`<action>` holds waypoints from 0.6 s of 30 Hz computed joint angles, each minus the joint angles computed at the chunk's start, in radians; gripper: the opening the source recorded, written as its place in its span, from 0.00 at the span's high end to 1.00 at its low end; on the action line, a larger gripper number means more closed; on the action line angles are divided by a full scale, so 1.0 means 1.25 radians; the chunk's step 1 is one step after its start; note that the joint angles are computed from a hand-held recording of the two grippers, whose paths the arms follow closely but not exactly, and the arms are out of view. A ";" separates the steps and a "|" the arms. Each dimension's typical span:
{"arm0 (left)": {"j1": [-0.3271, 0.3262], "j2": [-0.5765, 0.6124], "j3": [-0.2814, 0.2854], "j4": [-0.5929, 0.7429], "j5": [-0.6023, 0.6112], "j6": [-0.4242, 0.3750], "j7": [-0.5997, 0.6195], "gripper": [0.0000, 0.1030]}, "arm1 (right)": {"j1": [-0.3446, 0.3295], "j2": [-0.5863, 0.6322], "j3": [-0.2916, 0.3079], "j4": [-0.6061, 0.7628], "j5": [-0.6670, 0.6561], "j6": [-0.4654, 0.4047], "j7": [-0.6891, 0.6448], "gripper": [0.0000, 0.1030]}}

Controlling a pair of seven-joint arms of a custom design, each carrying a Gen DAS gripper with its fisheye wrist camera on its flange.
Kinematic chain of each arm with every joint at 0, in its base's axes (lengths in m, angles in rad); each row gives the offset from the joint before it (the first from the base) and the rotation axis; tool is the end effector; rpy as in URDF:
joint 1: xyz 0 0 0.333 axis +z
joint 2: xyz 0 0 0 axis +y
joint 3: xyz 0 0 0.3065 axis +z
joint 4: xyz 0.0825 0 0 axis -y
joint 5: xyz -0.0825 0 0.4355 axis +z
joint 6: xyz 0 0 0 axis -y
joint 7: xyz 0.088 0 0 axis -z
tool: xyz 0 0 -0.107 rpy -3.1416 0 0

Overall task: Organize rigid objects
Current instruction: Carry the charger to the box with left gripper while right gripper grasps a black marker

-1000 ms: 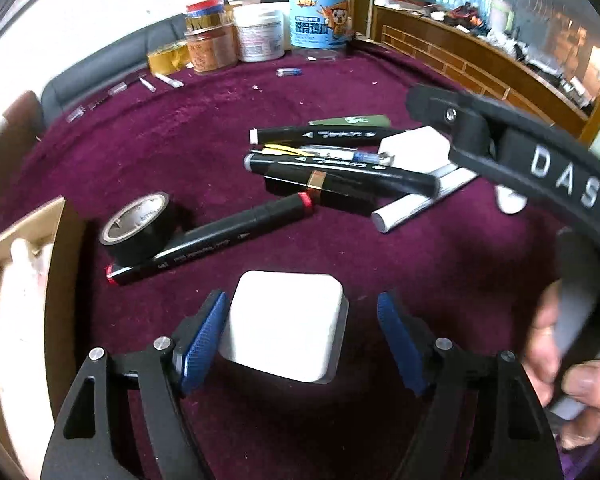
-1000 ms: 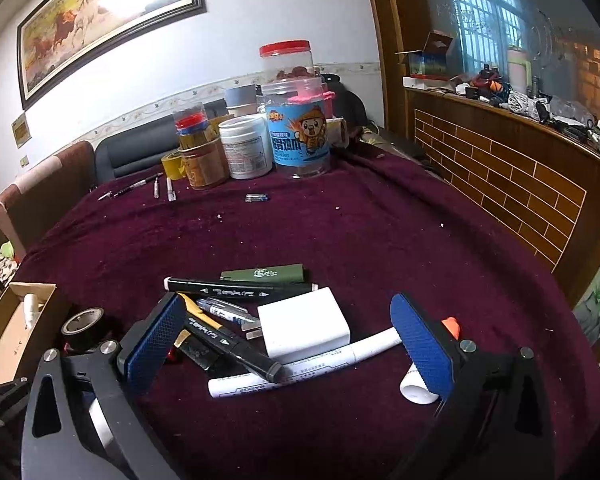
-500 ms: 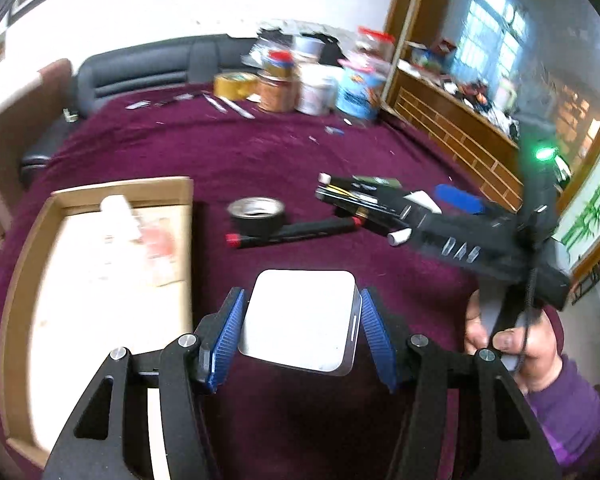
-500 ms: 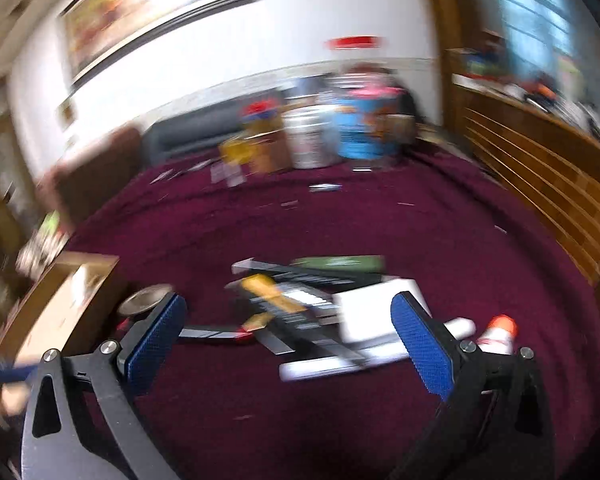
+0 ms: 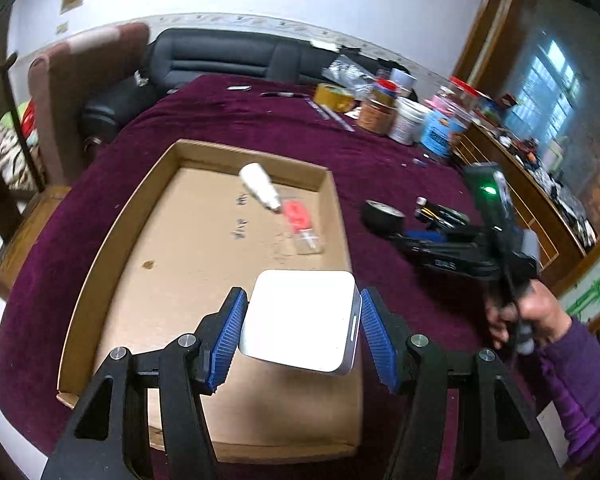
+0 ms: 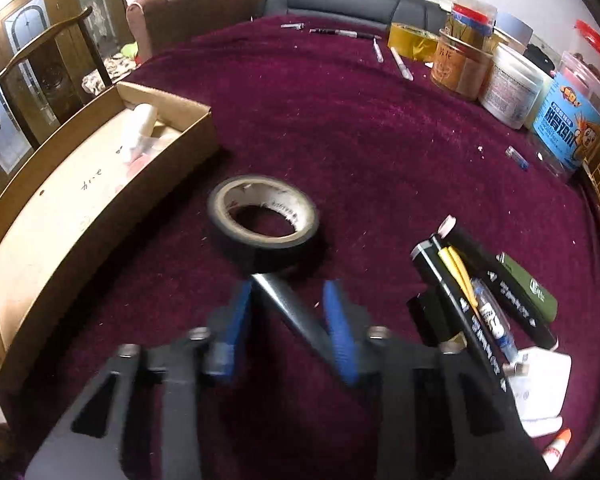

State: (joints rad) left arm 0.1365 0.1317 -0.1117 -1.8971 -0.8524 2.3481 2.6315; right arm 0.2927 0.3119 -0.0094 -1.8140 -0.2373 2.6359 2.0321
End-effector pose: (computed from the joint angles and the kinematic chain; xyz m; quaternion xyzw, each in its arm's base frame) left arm 0.6684 0.0078 0.4386 -0.4691 0.8008 -0.3680 0.0568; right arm 0.6845 0.2060 0.3890 -0.6825 0.6817 -0.1765 0.1960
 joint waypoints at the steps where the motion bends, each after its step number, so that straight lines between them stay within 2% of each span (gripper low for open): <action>1: 0.001 0.009 0.002 0.010 0.003 -0.002 -0.012 0.49 | 0.002 -0.004 0.002 -0.003 0.004 -0.003 0.005 0.88; 4: 0.006 0.029 0.002 0.032 0.022 0.003 -0.036 0.49 | -0.003 -0.007 0.021 -0.006 0.050 -0.006 -0.001 0.88; 10: 0.016 0.087 -0.007 0.107 0.082 0.024 -0.072 0.49 | -0.031 -0.094 0.062 -0.115 0.214 0.103 -0.032 0.88; 13: 0.025 0.115 -0.017 0.145 0.101 0.021 -0.093 0.49 | -0.030 -0.126 0.071 -0.138 0.263 0.130 -0.050 0.88; 18: 0.022 0.172 -0.033 0.215 0.156 0.040 -0.133 0.49 | -0.020 -0.108 0.084 -0.084 0.317 0.128 -0.085 0.88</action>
State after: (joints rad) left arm 0.1644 0.3465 -0.1531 -1.6280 -0.6579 2.3977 2.4657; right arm 0.2677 0.1773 0.0960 -1.9194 0.1586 2.7958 1.9255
